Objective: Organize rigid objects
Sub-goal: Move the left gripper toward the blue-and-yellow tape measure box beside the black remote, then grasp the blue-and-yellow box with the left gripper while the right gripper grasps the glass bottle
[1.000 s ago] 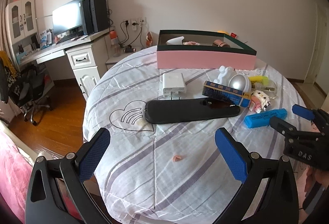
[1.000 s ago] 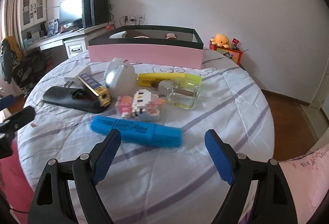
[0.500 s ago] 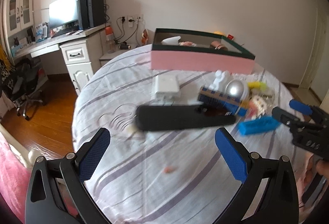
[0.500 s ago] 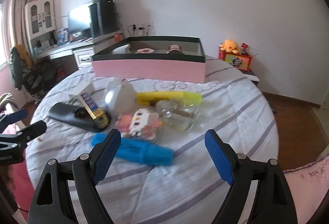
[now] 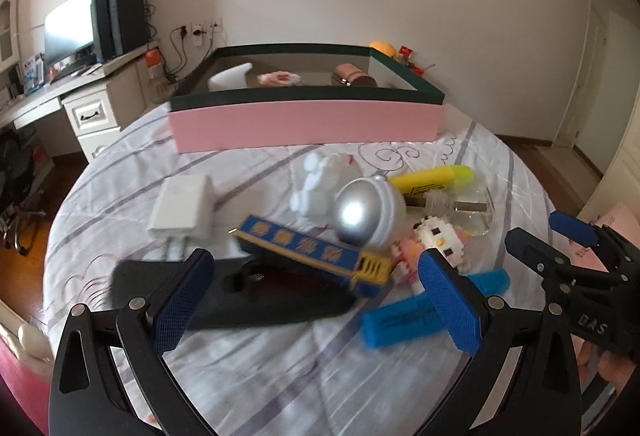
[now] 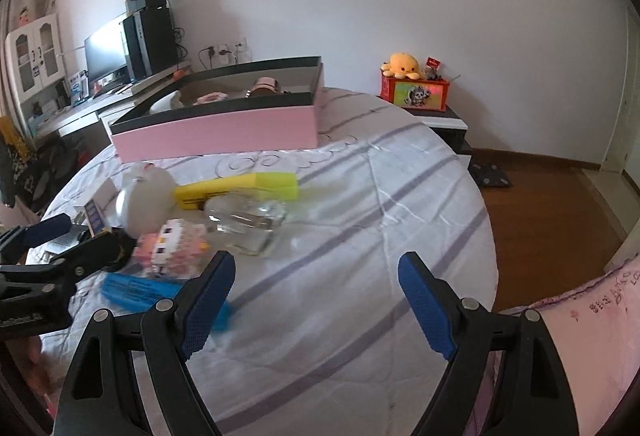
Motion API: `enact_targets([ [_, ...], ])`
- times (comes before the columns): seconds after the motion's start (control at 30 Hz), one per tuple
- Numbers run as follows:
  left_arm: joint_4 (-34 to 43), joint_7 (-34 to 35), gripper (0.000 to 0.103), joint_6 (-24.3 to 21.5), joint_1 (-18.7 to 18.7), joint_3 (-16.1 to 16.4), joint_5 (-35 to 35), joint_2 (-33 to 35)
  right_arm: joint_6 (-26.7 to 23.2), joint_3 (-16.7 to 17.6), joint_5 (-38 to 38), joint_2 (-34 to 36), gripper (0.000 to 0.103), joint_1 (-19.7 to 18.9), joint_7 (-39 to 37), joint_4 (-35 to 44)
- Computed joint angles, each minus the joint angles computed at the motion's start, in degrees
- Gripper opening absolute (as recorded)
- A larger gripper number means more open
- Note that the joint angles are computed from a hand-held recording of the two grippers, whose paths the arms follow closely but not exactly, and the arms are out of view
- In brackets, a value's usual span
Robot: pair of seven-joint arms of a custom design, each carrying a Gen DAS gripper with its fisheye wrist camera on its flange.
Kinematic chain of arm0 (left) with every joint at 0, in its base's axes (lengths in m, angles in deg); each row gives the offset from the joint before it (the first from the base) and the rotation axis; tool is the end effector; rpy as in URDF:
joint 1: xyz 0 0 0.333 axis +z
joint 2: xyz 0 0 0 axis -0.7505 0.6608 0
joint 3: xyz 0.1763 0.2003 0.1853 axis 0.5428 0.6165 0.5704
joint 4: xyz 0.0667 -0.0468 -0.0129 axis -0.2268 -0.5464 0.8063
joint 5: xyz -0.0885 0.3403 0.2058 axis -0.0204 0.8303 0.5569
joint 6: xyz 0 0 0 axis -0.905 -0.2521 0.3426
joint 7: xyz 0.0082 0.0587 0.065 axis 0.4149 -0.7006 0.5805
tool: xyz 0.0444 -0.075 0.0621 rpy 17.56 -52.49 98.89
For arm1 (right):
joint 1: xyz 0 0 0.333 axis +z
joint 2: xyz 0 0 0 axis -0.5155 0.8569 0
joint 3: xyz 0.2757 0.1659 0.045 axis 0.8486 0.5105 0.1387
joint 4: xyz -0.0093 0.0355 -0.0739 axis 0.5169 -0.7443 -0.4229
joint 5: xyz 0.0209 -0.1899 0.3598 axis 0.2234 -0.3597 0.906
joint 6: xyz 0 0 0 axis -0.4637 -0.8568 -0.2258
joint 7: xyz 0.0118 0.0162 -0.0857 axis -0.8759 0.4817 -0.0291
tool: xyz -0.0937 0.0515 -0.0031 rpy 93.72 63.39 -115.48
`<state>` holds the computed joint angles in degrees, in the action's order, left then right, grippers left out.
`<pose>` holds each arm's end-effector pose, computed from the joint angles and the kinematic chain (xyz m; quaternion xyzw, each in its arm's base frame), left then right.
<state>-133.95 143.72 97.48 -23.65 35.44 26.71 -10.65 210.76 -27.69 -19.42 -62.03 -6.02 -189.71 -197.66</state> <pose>0.7209 -0.1083 0.2835 -0.3794 0.8273 -0.3856 0.1515 0.5750 0.2494 0.2880 -0.4408 0.7907 -0.3529 0.2366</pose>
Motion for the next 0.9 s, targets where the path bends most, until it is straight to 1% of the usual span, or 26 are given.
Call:
enact_targets([
  [0.03,0.09,-1.02,0.103,0.92,-1.83,1.93,0.56,-0.50,0.50,-0.14,-0.51,-0.16,0.085,-0.10,0.66,-0.38],
  [0.13,1.00,-5.55,0.103,2.13,-5.47,6.65,1.79,-1.40,1.57,-0.22,-1.20,0.04,0.085,-0.43,1.09,-0.21],
  [0.2,0.81,-7.47,0.103,3.47,-5.88,7.98,2.77,-1.71,2.44,-0.25,-1.98,0.32,0.085,-0.55,0.94,0.28],
  [0.27,0.49,-10.11,0.103,6.21,-7.22,10.60,4.11,-2.18,2.68,-0.18,-1.95,0.67,0.085,-0.54,0.34,0.83],
  [0.3,0.18,-10.70,0.103,7.62,-6.88,10.93,4.72,-2.17,2.88,-0.20,-2.20,0.92,0.085,-0.46,0.13,1.21],
  [0.33,0.25,-11.37,0.103,7.88,-6.38,10.92,5.25,-2.03,3.20,-0.20,-2.12,1.21,0.085,-0.47,-0.24,1.62],
  [0.4,0.62,-12.75,0.103,7.33,-5.14,10.80,6.27,-1.68,3.85,-0.29,-1.82,1.83,0.085,-0.43,-0.86,2.41],
  [0.43,1.13,-13.98,0.103,6.97,-5.14,11.42,6.64,-1.50,4.18,-0.32,-1.29,2.17,0.085,-0.46,-1.55,2.84],
  [0.53,2.49,-15.70,0.103,5.37,-3.24,9.96,8.20,-0.30,4.24,-0.67,0.30,3.06,0.085,-0.08,-3.38,3.96],
  [0.57,2.64,-15.48,0.103,5.18,-2.30,8.77,8.92,0.16,4.48,-0.81,0.83,3.36,0.085,-0.02,-4.00,4.32],
  [0.6,2.70,-14.09,0.103,5.20,-0.26,6.02,9.66,1.20,4.84,-0.92,1.61,3.69,0.085,-0.04,-4.80,4.66],
  [0.63,3.36,-13.67,0.103,4.75,0.10,4.99,10.40,1.94,5.02,-1.14,2.09,3.79,0.085,0.10,-5.20,4.74],
  [0.67,3.57,-13.42,0.103,4.52,0.15,4.63,11.03,2.20,5.03,-1.33,2.57,3.88,0.085,0.29,-5.60,4.82],
  [0.77,4.57,-12.44,0.101,4.34,-0.47,4.40,12.88,3.03,5.32,-1.98,2.92,3.83,0.085,0.83,-5.72,4.69],
  [0.8,4.98,-11.52,0.100,3.48,0.32,3.15,13.30,3.69,5.62,-2.15,2.86,3.79,0.085,0.86,-5.72,4.62],
  [0.83,5.31,-10.75,0.091,2.61,0.99,2.15,13.34,4.18,5.83,-2.27,2.86,3.79,0.085,0.88,-5.76,4.60],
  [0.87,5.58,-10.15,0.074,1.90,1.28,1.65,13.19,4.43,6.02,-2.44,2.71,3.70,0.085,0.89,-5.62,4.49],
  [0.9,5.95,-9.52,0.066,1.01,1.21,1.57,13.07,4.59,6.11,-2.58,2.45,3.66,0.085,0.94,-5.35,4.46],
])
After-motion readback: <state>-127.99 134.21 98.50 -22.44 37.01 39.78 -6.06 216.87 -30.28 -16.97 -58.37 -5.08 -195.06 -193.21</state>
